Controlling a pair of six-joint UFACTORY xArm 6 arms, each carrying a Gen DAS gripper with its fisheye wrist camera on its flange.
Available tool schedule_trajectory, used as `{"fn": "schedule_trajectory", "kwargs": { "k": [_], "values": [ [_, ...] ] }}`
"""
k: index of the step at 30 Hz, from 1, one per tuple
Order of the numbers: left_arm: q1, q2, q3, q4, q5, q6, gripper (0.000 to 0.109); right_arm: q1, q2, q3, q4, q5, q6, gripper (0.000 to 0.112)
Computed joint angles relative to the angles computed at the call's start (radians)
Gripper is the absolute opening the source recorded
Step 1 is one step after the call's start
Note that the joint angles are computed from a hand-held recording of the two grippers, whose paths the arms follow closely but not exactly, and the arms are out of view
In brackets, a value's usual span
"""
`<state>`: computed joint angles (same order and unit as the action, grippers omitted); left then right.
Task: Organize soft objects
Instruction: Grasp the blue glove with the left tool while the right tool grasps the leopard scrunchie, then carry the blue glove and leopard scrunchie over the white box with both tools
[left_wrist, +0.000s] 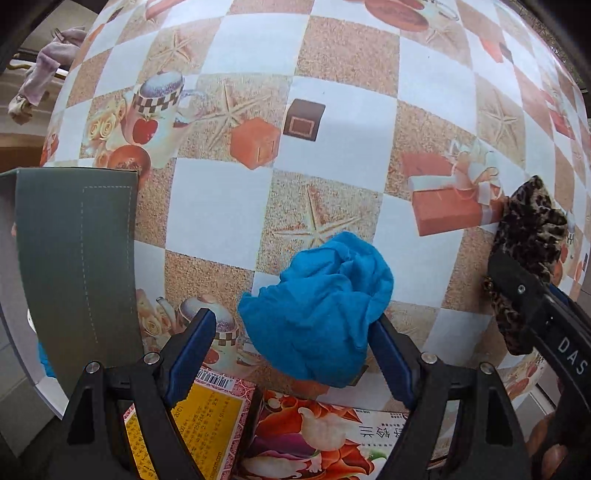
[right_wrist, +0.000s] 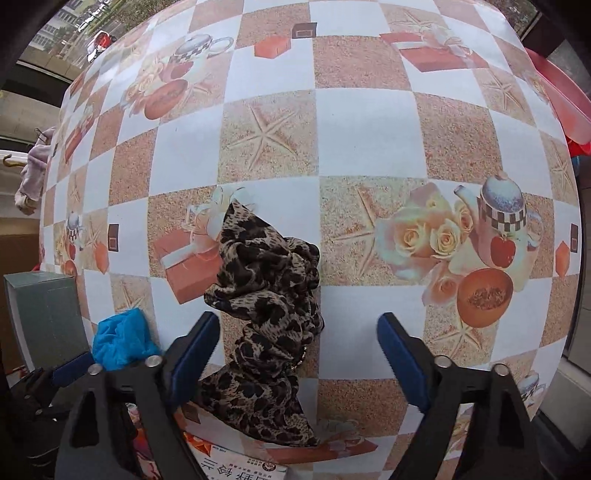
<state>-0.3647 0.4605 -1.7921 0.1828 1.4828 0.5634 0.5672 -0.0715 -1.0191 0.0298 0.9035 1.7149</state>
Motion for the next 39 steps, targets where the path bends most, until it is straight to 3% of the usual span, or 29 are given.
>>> {"fn": "schedule_trajectory", "kwargs": {
  "k": [4, 6, 9, 12, 16, 19, 21, 22, 23, 24, 26, 29, 30, 31, 32, 39],
  "values": [
    [-0.002, 0.019, 0.003, 0.016, 0.005, -0.013, 0.085, 0.012, -0.044, 0.053, -0.009, -0.036, 0.030, 0.035],
    [-0.003, 0.020, 0.008, 0.014, 0.020, -0.002, 0.079, 0.021, -0.071, 0.079, -0.019, -0.063, 0.052, 0.034],
    [-0.001, 0.021, 0.004, -0.019, 0.057, 0.021, 0.043, 0.042, -0.110, 0.107, -0.056, -0.082, 0.124, 0.034],
    [0.010, -0.007, 0.027, -0.064, 0.068, 0.063, 0.035, 0.065, -0.152, 0.129, -0.105, -0.092, 0.211, 0.034],
    [0.021, -0.091, 0.104, -0.114, 0.011, 0.170, 0.035, 0.094, -0.185, 0.122, -0.163, -0.064, 0.298, 0.034],
    [0.033, -0.117, 0.105, -0.144, 0.017, 0.223, 0.035, 0.105, -0.185, 0.100, -0.195, -0.040, 0.335, 0.034],
    [0.046, -0.124, 0.084, -0.165, 0.036, 0.249, 0.035, 0.100, -0.176, 0.088, -0.204, -0.026, 0.319, 0.034],
    [0.052, -0.126, 0.073, -0.174, 0.046, 0.259, 0.035, 0.084, -0.162, 0.078, -0.193, -0.025, 0.282, 0.044],
    [0.059, -0.128, 0.061, -0.182, 0.056, 0.269, 0.035, 0.076, -0.147, 0.060, -0.186, -0.007, 0.251, 0.065],
    [0.066, -0.128, 0.048, -0.189, 0.067, 0.279, 0.035, 0.065, -0.122, 0.035, -0.193, 0.013, 0.221, 0.072],
    [0.060, -0.120, 0.016, -0.203, 0.085, 0.281, 0.035, 0.046, -0.074, -0.008, -0.194, 0.049, 0.140, 0.075],
    [0.076, -0.145, 0.012, -0.222, 0.099, 0.317, 0.035, 0.011, -0.009, -0.029, -0.129, 0.027, 0.029, 0.074],
    [0.077, -0.145, 0.000, -0.227, 0.106, 0.328, 0.035, 0.004, 0.008, -0.034, -0.106, 0.030, 0.008, 0.069],
    [0.085, -0.163, 0.014, -0.232, 0.107, 0.345, 0.035, 0.000, 0.021, -0.038, -0.093, 0.033, -0.001, 0.040],
    [0.090, -0.168, 0.015, -0.237, 0.112, 0.358, 0.035, -0.003, 0.025, -0.034, -0.078, 0.026, -0.006, 0.027],
    [0.101, -0.259, 0.099, -0.270, 0.112, 0.473, 0.035, 0.049, -0.088, 0.078, -0.152, -0.069, 0.188, 0.023]
  ]
}}
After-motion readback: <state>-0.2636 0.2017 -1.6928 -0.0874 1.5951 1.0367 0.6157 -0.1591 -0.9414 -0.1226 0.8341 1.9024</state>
